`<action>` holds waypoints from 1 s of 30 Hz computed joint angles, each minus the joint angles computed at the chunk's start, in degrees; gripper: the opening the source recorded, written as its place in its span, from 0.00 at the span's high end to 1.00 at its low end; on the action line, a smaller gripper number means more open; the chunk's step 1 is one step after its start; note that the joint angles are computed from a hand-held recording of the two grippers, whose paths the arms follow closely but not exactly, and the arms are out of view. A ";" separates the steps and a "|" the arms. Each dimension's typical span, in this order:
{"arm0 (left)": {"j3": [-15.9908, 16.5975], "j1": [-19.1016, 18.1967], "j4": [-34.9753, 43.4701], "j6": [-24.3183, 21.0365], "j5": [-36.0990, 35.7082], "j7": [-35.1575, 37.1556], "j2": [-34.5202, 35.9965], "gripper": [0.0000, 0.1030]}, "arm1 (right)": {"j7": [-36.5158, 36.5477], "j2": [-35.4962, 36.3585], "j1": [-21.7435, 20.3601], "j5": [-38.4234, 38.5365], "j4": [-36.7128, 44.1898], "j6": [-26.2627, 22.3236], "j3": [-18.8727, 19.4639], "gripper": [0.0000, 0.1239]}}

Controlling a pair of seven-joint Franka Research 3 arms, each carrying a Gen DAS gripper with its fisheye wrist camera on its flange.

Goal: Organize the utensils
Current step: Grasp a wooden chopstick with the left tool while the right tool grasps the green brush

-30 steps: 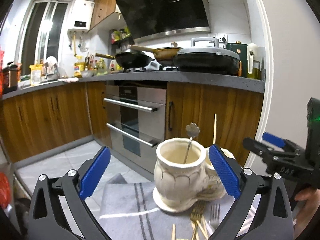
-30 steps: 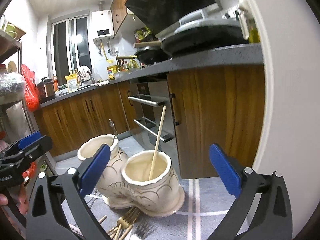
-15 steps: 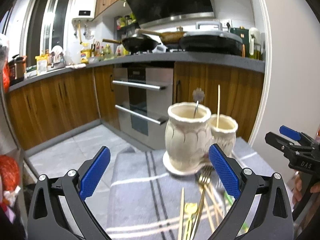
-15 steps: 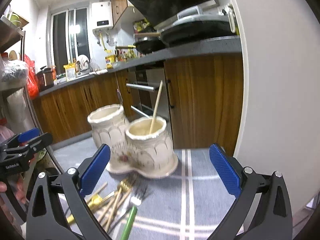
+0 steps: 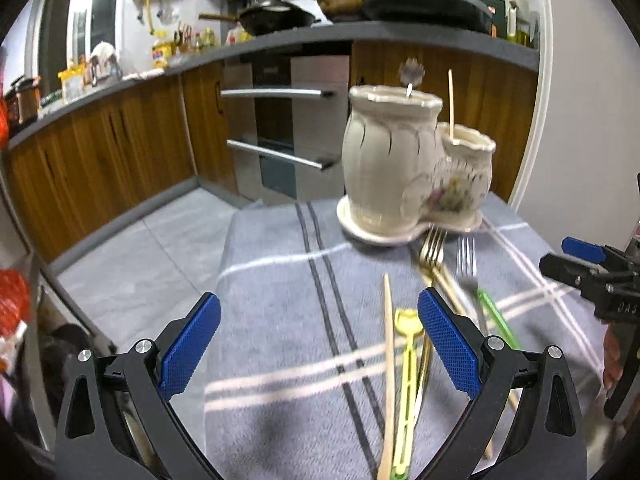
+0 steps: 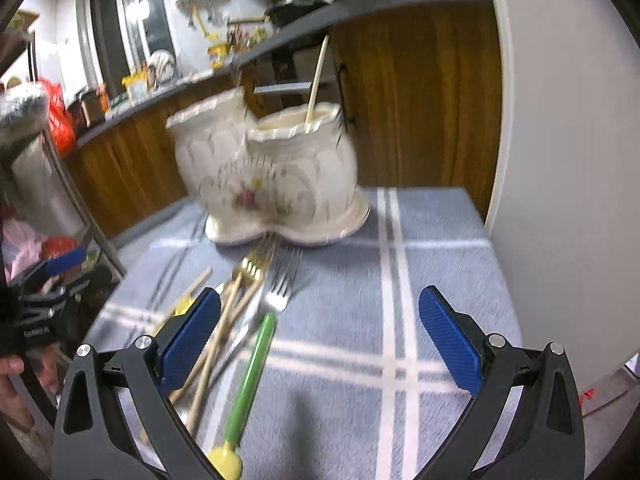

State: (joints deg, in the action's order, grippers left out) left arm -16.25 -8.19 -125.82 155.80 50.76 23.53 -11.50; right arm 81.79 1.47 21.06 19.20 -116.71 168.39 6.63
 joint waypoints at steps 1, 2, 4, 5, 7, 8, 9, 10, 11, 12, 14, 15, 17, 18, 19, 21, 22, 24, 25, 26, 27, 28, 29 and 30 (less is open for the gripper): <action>0.22 -0.08 -0.31 0.29 -0.50 0.35 0.02 0.05 | -0.12 -0.06 0.09 -0.49 -0.05 -0.78 0.05 0.21; 0.46 -0.17 -0.78 0.68 -1.15 0.76 0.03 0.05 | -0.43 -0.09 0.24 -0.99 -0.19 -1.43 0.17 0.21; 1.01 -0.46 -1.44 1.47 -3.21 2.38 0.15 0.05 | -0.09 -0.15 0.62 -3.50 -0.53 -2.60 0.30 0.21; 1.35 -0.66 -1.51 2.18 -4.58 3.55 0.55 0.05 | 0.38 -0.22 0.81 -5.15 -0.71 -3.28 0.32 0.21; 1.58 -0.68 -2.23 3.61 -5.77 4.90 0.53 0.05 | 0.38 -0.38 1.12 -6.71 -0.84 -4.99 0.50 0.26; 1.44 -0.50 -2.38 4.02 -5.70 5.11 0.57 0.05 | 0.92 -0.34 1.28 -7.90 -0.64 -6.21 0.55 0.28; 1.32 -0.35 -2.58 4.38 -5.52 5.39 0.60 0.05 | 1.26 -0.29 1.42 -8.61 -0.56 -6.87 0.61 0.33; 1.22 -0.23 -2.74 4.69 -5.33 5.75 0.70 0.05 | 1.00 -0.22 1.60 -9.12 -0.40 -7.71 0.73 0.37; 1.10 -0.22 -2.63 4.64 -5.43 6.17 0.97 0.05 | 0.99 -0.19 1.76 -9.91 -0.28 -8.46 0.80 0.40; 1.16 -0.32 -2.63 4.52 -5.89 6.93 1.15 0.05 | 1.23 -0.09 1.93 -11.00 -0.02 -9.35 0.84 0.48; 1.28 -0.57 -2.60 4.20 -6.89 8.52 1.57 0.05 | 0.74 0.08 2.18 -11.71 0.41 -10.47 0.95 0.59; 1.43 -0.72 -2.63 4.26 -7.52 9.35 1.72 0.05 | -0.18 0.00 2.23 -11.21 0.30 -10.46 1.00 0.64; 1.79 -1.12 -2.80 4.47 -9.24 11.28 1.95 0.05 | -1.80 0.02 2.20 -9.57 0.50 -10.64 1.00 0.74; 1.96 -1.35 -2.73 4.42 -10.33 12.41 2.13 0.05 | -1.25 0.15 2.20 -10.01 0.55 -10.33 0.90 0.86; 2.10 -1.65 -2.55 4.23 -11.53 13.74 2.41 0.07 | -0.74 0.23 2.15 -10.30 0.53 -10.04 0.77 0.90; 1.89 -1.92 -1.55 2.92 -12.46 15.23 3.18 0.08 | -0.17 0.51 2.14 -11.06 0.79 -9.80 0.64 0.92; 1.85 -2.23 -0.97 2.14 -13.18 16.33 3.60 0.09 | 0.59 0.45 2.20 -12.23 0.54 -9.21 0.57 0.92; 2.11 -2.96 -0.14 1.70 -15.46 19.00 4.38 0.17 | 1.06 0.34 2.24 -13.08 0.14 -8.48 0.56 0.92; 2.30 -3.47 0.42 0.96 -17.33 21.04 4.81 0.23 | 0.92 0.44 2.20 -12.82 0.29 -8.54 0.57 0.93; 2.32 -3.78 1.03 0.07 -18.44 22.28 5.25 0.26 | 1.23 0.39 2.16 -13.01 0.29 -8.46 0.51 0.93; 2.28 -3.98 1.54 -0.61 -19.01 23.06 5.63 0.28 | 1.97 0.32 2.14 -13.76 0.17 -8.12 0.41 0.93; 2.23 -4.15 2.02 -1.11 -19.31 23.70 5.99 0.32 | 3.37 0.22 2.12 -15.35 -0.04 -7.51 0.25 0.93; 2.21 -4.24 2.27 -1.43 -19.39 23.90 6.11 0.34 | 4.10 0.03 2.04 -16.11 -0.29 -6.95 0.15 0.93; 2.14 -4.32 2.79 -2.07 -19.34 23.87 6.36 0.35 | 3.88 -0.15 1.91 -15.68 -0.46 -6.60 0.16 0.93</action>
